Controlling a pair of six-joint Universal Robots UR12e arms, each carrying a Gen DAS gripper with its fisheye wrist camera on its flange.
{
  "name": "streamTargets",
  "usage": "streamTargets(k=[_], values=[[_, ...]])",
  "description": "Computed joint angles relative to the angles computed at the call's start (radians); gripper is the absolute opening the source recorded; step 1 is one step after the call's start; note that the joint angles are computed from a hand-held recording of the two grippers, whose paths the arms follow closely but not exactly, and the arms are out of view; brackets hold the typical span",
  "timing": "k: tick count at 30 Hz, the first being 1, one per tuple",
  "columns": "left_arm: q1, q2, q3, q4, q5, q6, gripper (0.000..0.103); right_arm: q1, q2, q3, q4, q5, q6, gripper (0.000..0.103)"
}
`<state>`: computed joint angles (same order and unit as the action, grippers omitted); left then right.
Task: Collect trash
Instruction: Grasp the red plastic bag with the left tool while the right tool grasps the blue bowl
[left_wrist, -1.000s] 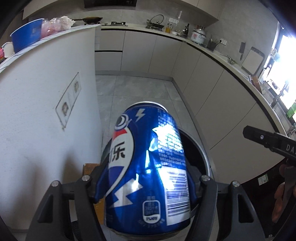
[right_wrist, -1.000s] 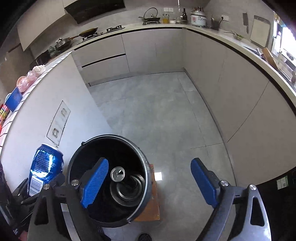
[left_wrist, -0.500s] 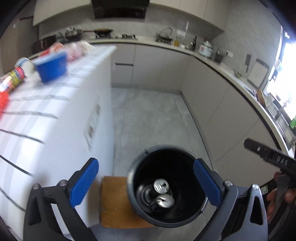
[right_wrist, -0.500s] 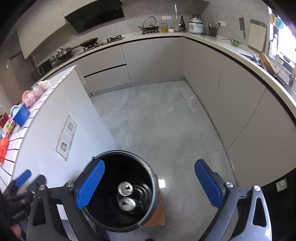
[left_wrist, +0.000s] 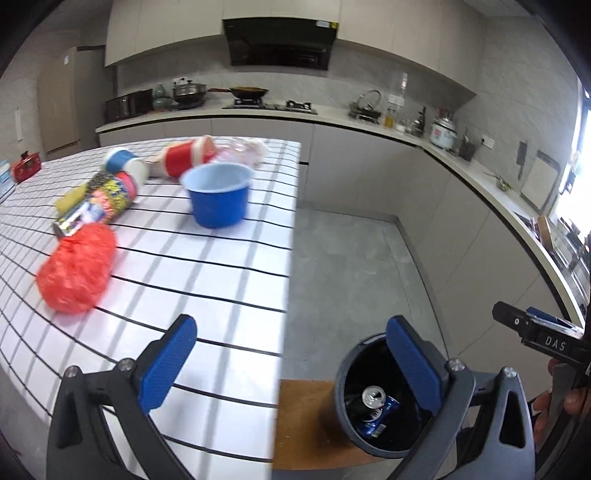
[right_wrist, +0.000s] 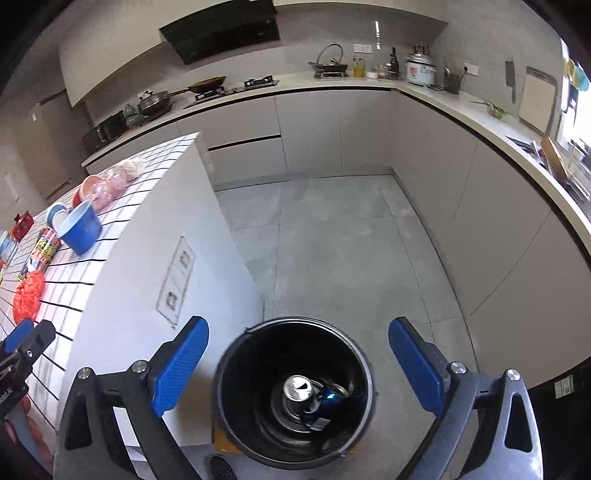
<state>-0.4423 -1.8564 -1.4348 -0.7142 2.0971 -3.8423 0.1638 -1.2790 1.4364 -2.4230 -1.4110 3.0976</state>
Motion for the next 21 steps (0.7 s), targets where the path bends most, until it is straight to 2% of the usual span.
streamTargets(k=[15,21], values=[[0.067,0.135,-0.152,-0.003,0.083,-0.055,0.103,0.117,0.046,-0.089,0.014,0.021,-0.038,0.099],[0.096,0.17,-0.19,-0.008,0.105,-0.068,0.103,0.153,0.063,-0.118,0.019,0.027,-0.047,0.099]])
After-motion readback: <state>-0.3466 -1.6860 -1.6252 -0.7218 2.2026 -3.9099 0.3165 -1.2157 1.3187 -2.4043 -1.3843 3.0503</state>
